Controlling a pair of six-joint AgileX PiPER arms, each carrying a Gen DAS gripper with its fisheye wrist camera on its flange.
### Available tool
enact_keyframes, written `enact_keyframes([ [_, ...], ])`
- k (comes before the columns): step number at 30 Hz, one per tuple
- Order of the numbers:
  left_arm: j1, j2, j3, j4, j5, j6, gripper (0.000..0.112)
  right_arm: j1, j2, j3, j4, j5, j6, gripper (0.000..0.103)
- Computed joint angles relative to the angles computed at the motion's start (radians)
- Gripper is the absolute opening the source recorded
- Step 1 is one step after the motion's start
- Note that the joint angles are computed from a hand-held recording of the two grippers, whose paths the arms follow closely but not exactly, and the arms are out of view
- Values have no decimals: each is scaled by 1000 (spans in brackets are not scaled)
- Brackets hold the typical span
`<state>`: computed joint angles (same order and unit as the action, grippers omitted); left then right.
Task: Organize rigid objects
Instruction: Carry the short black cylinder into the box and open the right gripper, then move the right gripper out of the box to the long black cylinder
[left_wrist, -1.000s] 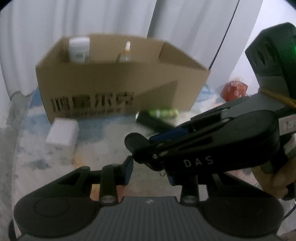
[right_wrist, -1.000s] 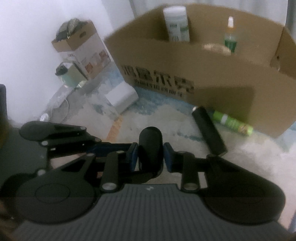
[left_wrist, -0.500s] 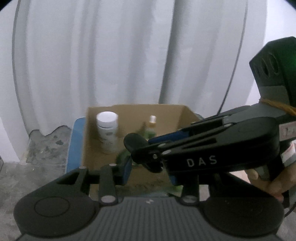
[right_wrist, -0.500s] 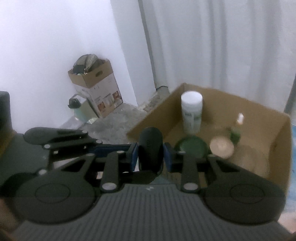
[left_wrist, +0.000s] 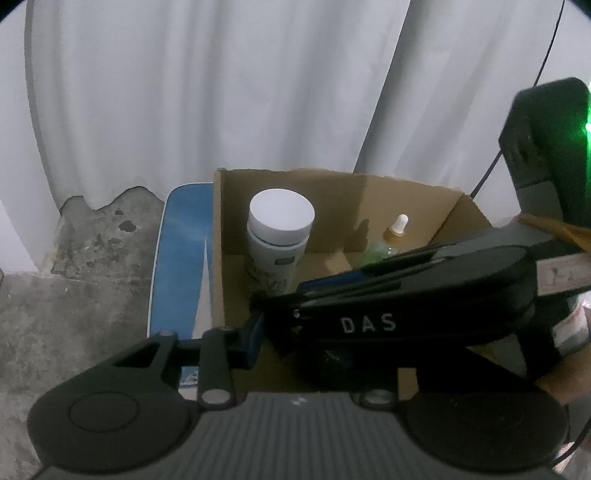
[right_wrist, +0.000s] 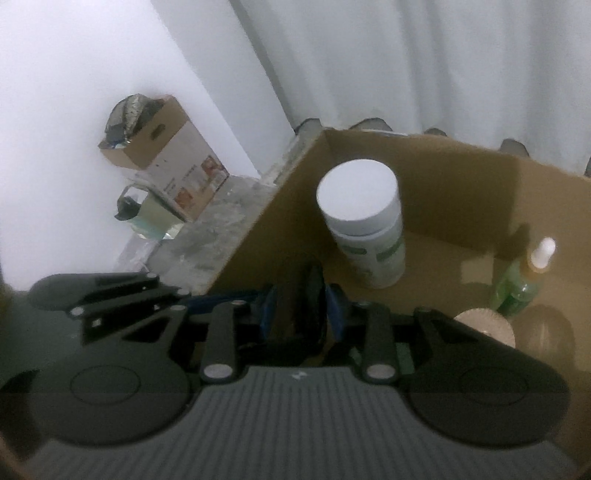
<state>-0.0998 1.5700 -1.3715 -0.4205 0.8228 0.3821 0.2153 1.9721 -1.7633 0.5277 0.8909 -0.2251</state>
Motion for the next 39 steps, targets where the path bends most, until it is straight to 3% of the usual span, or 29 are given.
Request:
enact_keyframes([
  [8, -3, -51, 35, 0, -14, 2, 48, -5, -47, 70, -2, -49, -12, 40],
  [14, -24, -198, 100, -26, -7, 5, 62, -40, -264, 281, 85, -104, -113, 43],
  [17, -59, -291, 143, -20, 1, -12, 64, -76, -403, 414, 156, -117, -190, 49],
  [25, -216, -482, 270, 38, 1, -149, 65, -247, -697, 726, 370, -53, -365, 52],
  [29, -276, -535, 363, 83, -36, -226, 76, -383, -794, 888, 469, 7, -463, 55],
  [34, -308, -509, 462, 124, -88, -290, 81, -547, -758, 1050, 557, 93, -581, 57],
  [39, -369, -432, 538, 181, -158, -357, 81, -519, -696, 1125, 546, -5, -639, 57],
])
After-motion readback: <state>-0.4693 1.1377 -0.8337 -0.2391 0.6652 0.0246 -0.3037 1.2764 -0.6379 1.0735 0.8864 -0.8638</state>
